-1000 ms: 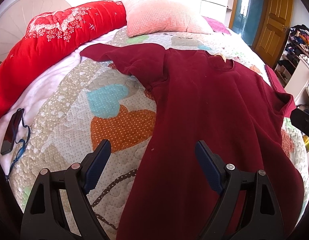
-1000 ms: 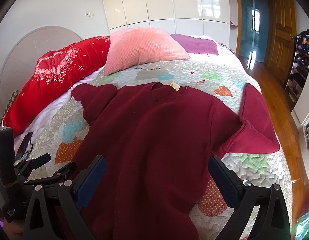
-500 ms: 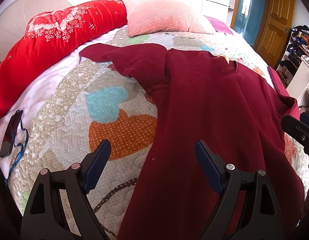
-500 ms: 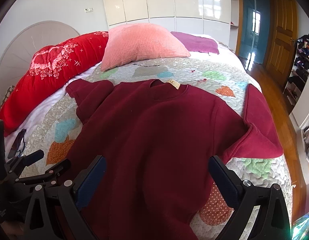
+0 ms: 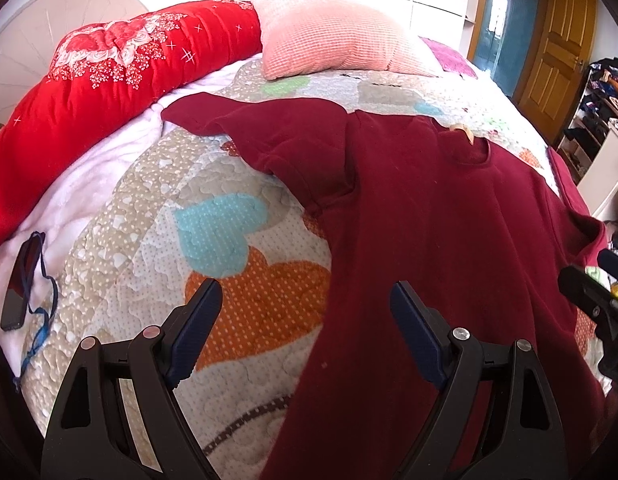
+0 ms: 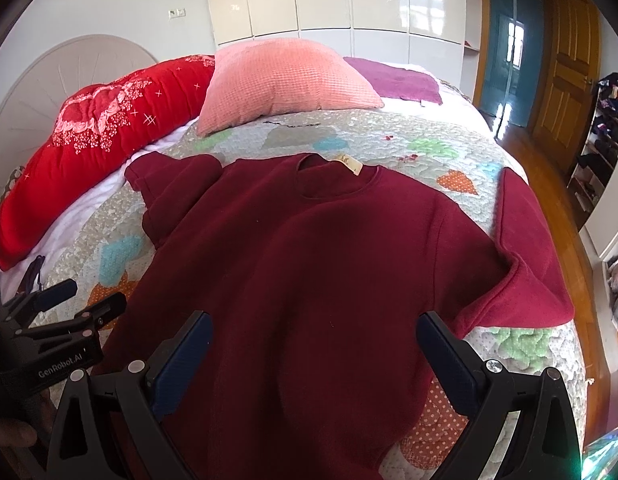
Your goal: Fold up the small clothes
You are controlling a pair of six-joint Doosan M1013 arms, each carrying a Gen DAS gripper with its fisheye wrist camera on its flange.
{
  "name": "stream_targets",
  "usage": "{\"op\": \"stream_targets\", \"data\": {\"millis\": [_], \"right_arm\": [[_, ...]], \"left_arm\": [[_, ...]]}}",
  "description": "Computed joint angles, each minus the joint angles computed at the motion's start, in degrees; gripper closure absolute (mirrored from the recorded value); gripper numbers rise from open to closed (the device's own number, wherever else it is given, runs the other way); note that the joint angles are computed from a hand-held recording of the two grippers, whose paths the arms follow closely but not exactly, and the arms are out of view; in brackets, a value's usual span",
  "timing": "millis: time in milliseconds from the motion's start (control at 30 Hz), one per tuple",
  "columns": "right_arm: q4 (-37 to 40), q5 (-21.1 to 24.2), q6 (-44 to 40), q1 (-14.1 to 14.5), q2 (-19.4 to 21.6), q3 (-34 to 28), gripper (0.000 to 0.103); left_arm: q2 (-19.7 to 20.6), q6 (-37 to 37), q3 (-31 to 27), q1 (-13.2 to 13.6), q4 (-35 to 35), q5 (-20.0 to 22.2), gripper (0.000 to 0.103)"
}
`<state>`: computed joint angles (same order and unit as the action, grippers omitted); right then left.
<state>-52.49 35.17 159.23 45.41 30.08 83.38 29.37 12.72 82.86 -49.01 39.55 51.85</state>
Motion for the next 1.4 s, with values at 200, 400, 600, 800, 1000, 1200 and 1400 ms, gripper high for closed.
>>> {"op": "stream_targets", "data": {"millis": [200, 400, 600, 800, 1000, 1200, 1400], "right_arm": [[2.27, -0.79, -2.62, -0.4, 0.88, -1.35, 0.002], [4.94, -2.31, -5.48, -1.02, 1.9, -2.66, 0.002], [8.67, -3.89, -9.36, -1.82, 2.21, -3.38, 0.002], [13.03, -4.94, -12.71, -2.9, 2.42, -3.56, 0.002], [17.06, -4.72, -15.52, -3.7, 3.05, -4.12, 0.002], [17.16, -4.78, -14.43, -3.96, 2.73, -3.61, 0.002], [16.88, -4.73, -14.5, -3.71, 2.5, -3.6, 0.002]], "left_arm": [[-0.38, 0.4, 0.02, 2.86, -1.34, -1.54, 0.017], [0.24, -2.89, -0.87, 8.29, -0.86, -1.29, 0.017], [2.69, -8.02, -3.16, 15.38, -4.52, -5.39, 0.017], [6.7, -13.76, -7.02, 19.82, -6.01, -5.0, 0.017], [10.57, -17.1, -11.2, 20.32, -3.14, -1.53, 0.023], [9.86, -13.52, -10.6, 20.36, -0.06, -6.78, 0.094], [4.28, -19.73, -4.38, 21.35, 6.15, -8.37, 0.096]]}}
